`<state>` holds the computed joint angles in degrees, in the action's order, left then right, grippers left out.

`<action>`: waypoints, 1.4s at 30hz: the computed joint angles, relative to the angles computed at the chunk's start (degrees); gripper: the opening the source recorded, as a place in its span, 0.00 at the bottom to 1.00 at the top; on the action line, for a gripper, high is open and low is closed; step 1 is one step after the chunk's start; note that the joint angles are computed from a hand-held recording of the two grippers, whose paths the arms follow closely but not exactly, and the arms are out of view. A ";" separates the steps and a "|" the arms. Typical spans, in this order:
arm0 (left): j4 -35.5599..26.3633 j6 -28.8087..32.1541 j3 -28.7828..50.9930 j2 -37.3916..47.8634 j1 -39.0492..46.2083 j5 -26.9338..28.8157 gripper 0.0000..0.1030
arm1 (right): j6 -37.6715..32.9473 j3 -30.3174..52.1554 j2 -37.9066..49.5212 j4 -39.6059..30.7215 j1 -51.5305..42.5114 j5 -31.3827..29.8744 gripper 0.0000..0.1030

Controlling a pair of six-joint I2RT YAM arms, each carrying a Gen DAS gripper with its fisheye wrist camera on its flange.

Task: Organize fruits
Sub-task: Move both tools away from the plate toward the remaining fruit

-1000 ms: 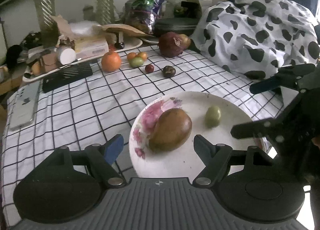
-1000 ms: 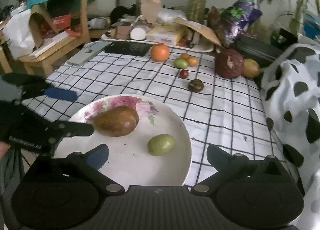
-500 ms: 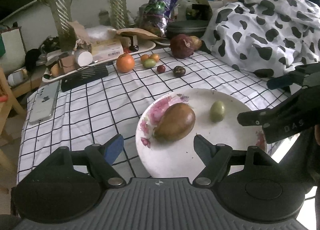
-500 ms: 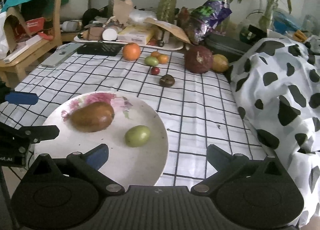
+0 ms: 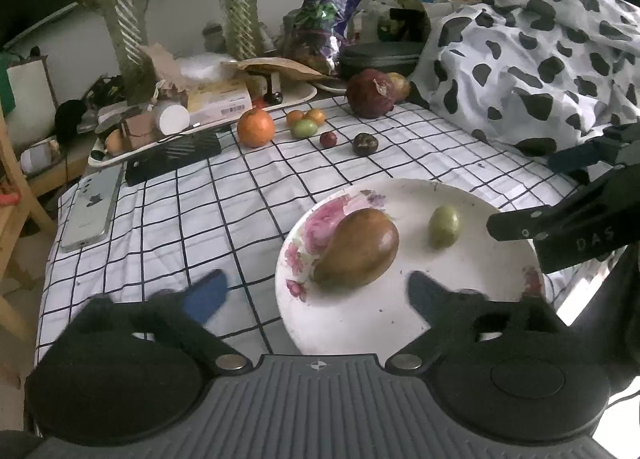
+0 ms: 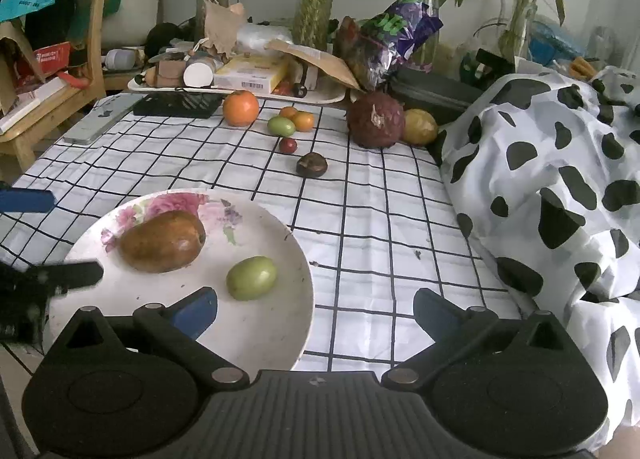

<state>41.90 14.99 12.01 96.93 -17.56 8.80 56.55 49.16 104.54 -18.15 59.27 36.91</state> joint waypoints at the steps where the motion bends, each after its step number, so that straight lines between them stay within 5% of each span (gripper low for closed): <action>1: 0.20 -0.12 0.04 0.07 0.33 0.54 1.00 | 0.11 0.01 0.01 -0.05 -0.01 0.13 1.00; 13: 3.40 2.02 2.05 3.35 -1.07 -3.14 1.00 | -1.52 -1.56 -0.89 4.05 -2.09 -2.24 1.00; 28: -3.01 1.63 11.18 8.35 2.51 1.92 1.00 | -5.27 -0.85 0.53 7.73 -5.93 -4.62 1.00; 42: -6.06 -1.60 21.28 14.98 5.25 4.94 0.99 | -12.83 -3.67 1.04 18.46 -13.25 -8.18 1.00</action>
